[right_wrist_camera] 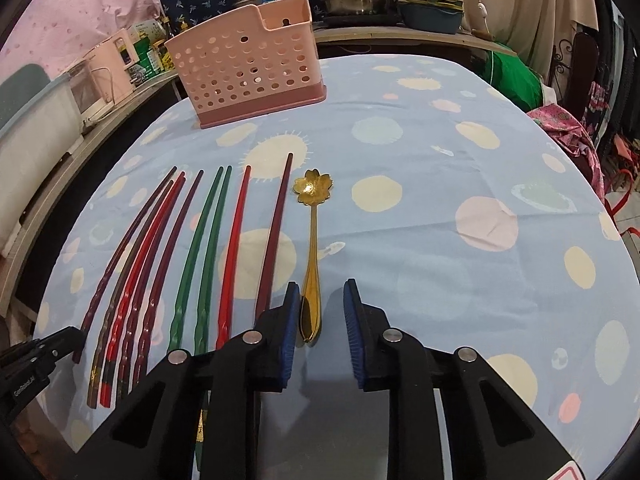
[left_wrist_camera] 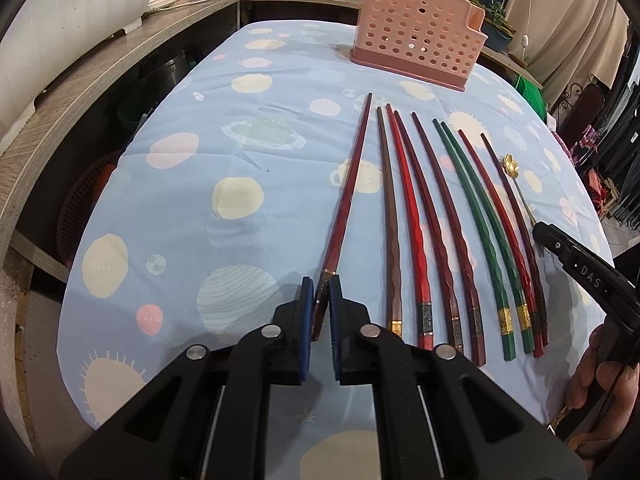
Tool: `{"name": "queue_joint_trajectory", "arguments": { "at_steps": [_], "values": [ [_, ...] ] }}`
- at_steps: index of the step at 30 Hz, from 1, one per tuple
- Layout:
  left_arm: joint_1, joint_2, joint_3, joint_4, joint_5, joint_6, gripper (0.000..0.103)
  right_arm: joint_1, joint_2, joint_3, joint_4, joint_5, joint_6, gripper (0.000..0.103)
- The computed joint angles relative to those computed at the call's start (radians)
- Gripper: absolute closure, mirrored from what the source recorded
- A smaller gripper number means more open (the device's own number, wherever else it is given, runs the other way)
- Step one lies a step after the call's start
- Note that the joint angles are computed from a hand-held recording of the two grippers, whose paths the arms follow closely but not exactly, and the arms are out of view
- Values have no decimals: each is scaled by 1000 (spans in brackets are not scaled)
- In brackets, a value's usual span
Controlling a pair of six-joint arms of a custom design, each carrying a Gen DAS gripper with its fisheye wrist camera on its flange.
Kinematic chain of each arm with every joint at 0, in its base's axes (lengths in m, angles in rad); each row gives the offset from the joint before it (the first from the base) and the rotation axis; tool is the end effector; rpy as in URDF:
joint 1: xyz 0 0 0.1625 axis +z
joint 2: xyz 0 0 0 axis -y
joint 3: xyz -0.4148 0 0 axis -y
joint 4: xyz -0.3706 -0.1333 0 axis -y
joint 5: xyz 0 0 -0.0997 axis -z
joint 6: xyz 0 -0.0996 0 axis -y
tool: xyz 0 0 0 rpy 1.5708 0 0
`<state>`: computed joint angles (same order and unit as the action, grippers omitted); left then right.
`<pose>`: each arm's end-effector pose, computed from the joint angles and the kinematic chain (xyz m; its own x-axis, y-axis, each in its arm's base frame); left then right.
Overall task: Organize utensils
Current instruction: 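Grasp a dark red chopstick with the left tool while the right tool grasps the gold spoon, then lift the chopstick and spoon and lower both into the pink holder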
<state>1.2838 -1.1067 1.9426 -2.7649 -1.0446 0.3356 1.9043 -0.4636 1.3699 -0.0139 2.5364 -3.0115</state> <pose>0.0179 -0.5868 0.2128 -0.7428 0.3675 -0.5596 0.5399 0.8231 -0.1761 0.2311 -0.5099 -0.0504 -0.7336 0.3943 0.5535 -0.1611 0.6904 -0.7053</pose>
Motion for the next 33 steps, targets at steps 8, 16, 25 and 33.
{"name": "queue_joint_trajectory", "arguments": {
  "at_steps": [8,16,25,33],
  "values": [
    [-3,-9,-2,30,-8,-14,100,3,-24,35,-7,-21,24,92],
    [-27,-43,19,21,-6,-11,103,37,-52,76,-33,9,40,93],
    [-8,-45,-8,97,-33,-56,95,29,-66,106,-27,-9,79,93],
    [9,-17,-15,86,-33,-52,82,3,-72,134,9,-69,173,101]
  ]
}}
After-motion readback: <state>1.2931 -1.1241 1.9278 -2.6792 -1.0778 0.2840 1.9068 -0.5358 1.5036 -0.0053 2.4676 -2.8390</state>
